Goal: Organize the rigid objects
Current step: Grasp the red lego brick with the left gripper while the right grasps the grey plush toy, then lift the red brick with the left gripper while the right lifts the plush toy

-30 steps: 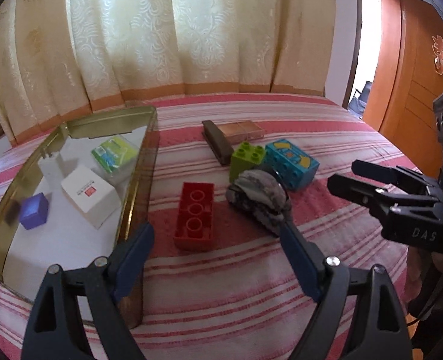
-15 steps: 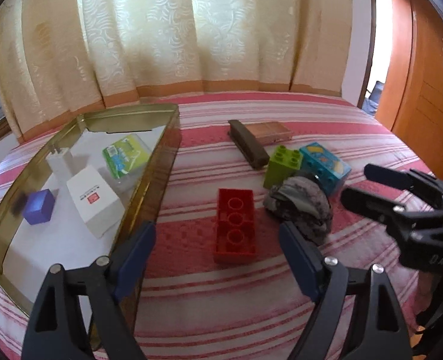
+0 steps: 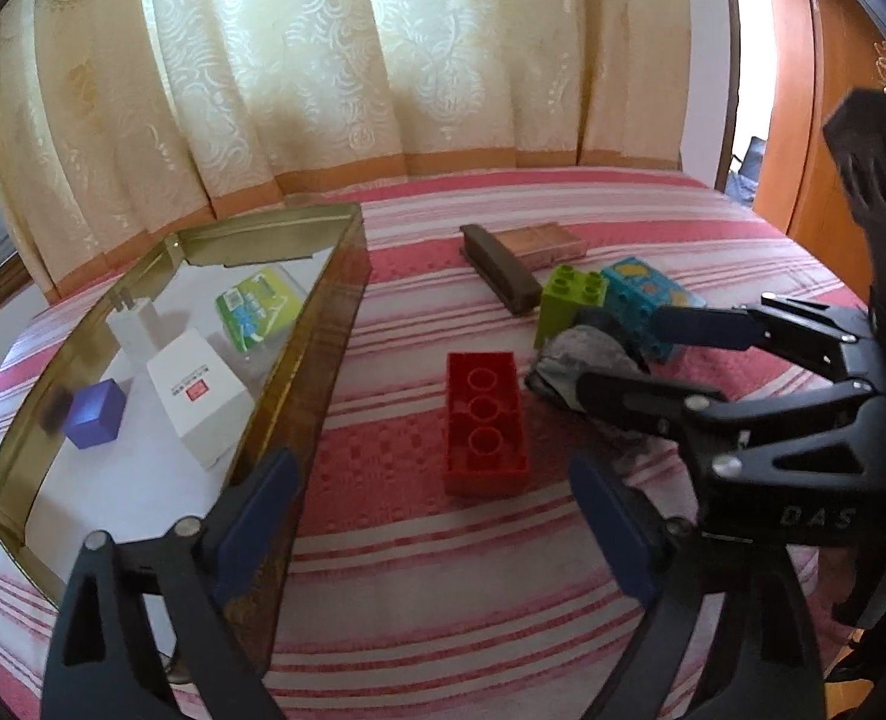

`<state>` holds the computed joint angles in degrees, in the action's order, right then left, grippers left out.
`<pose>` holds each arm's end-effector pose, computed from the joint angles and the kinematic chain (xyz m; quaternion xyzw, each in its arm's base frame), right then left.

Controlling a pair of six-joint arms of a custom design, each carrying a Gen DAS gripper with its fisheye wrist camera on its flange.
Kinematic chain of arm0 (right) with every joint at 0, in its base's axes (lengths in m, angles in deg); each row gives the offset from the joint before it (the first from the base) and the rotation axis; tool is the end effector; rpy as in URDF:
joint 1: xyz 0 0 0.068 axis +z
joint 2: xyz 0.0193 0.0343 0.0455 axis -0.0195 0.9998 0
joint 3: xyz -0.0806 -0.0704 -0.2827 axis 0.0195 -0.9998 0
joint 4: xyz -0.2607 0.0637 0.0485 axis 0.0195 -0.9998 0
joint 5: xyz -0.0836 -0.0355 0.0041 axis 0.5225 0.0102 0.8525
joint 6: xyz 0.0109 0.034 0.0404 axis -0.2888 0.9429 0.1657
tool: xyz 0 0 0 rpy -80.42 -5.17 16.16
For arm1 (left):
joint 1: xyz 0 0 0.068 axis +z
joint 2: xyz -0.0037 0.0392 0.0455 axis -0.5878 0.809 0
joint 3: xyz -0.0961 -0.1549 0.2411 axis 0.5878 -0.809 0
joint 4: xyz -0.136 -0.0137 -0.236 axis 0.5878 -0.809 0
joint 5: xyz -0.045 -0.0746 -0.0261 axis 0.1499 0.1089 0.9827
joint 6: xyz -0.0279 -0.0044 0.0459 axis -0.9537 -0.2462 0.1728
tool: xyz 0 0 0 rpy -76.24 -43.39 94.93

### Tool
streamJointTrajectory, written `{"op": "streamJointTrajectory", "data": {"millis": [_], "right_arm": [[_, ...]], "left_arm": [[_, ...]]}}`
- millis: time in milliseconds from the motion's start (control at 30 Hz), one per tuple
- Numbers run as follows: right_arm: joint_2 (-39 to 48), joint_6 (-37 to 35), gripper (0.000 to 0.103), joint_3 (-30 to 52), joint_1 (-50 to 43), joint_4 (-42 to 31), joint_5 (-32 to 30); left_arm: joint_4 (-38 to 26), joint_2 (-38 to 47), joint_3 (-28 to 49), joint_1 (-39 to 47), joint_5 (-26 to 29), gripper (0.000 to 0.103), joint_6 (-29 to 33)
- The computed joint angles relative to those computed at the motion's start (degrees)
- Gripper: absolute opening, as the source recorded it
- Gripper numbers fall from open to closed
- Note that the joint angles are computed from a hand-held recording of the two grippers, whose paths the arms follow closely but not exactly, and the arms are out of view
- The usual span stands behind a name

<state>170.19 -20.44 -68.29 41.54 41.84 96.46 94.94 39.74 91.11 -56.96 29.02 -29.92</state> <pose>0.1703 0.1366 0.0804 0.0093 0.9152 0.0585 0.3986 0.2161 -0.0880 0.0908 0.2860 0.8744 -0.0932 0.3807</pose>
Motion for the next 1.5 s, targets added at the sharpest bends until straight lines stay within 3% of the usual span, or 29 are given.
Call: {"op": "streamJointTrajectory", "data": {"millis": [67, 233, 733, 833, 1000, 1167, 1300, 1433, 1500], "right_arm": [[1.6, -0.4, 0.057, 0.1, -2.8, 1.5, -5.0], [0.7, 0.2, 0.057, -0.4, -1.8, 0.7, -3.0], [5.4, -4.7, 0.057, 4.7, -7.5, -2.4, -12.3], [5.5, -5.9, 0.046, 5.0, -7.9, -2.5, -12.7], [3.1, -5.7, 0.044, 1.7, -5.1, 2.1, -9.9], [-1.6, -2.0, 0.044, -3.0, 0.6, 5.3, 2.0], [-4.1, 2.0, 0.044, -4.9, 1.7, 4.4, 7.5], [-6.0, 3.6, 0.044, -6.8, 1.1, 6.0, 8.7], [-6.6, 3.9, 0.044, -7.4, 1.3, 6.4, 9.3]], "left_arm": [[-0.1, 0.1, 0.0, -0.1, 0.0, 0.095, 0.1], [0.2, 0.1, -0.1, -0.1, 0.2, 0.095, 0.0], [-0.4, 0.3, 0.2, -0.9, -1.0, 0.098, 0.1], [-0.7, 0.2, 0.3, -0.2, 0.4, 0.098, 0.1], [-0.3, -0.3, -0.3, 0.1, 1.0, 0.098, -0.2], [-0.4, -1.4, -0.4, -1.6, 0.6, 0.098, -0.9], [-1.4, -0.5, 1.2, -4.8, -1.3, 0.096, -1.3], [-3.9, 2.3, 4.9, -6.7, -2.5, 0.077, -1.0], [-6.5, 4.6, 7.7, -6.2, -1.4, 0.074, -1.3]]}}
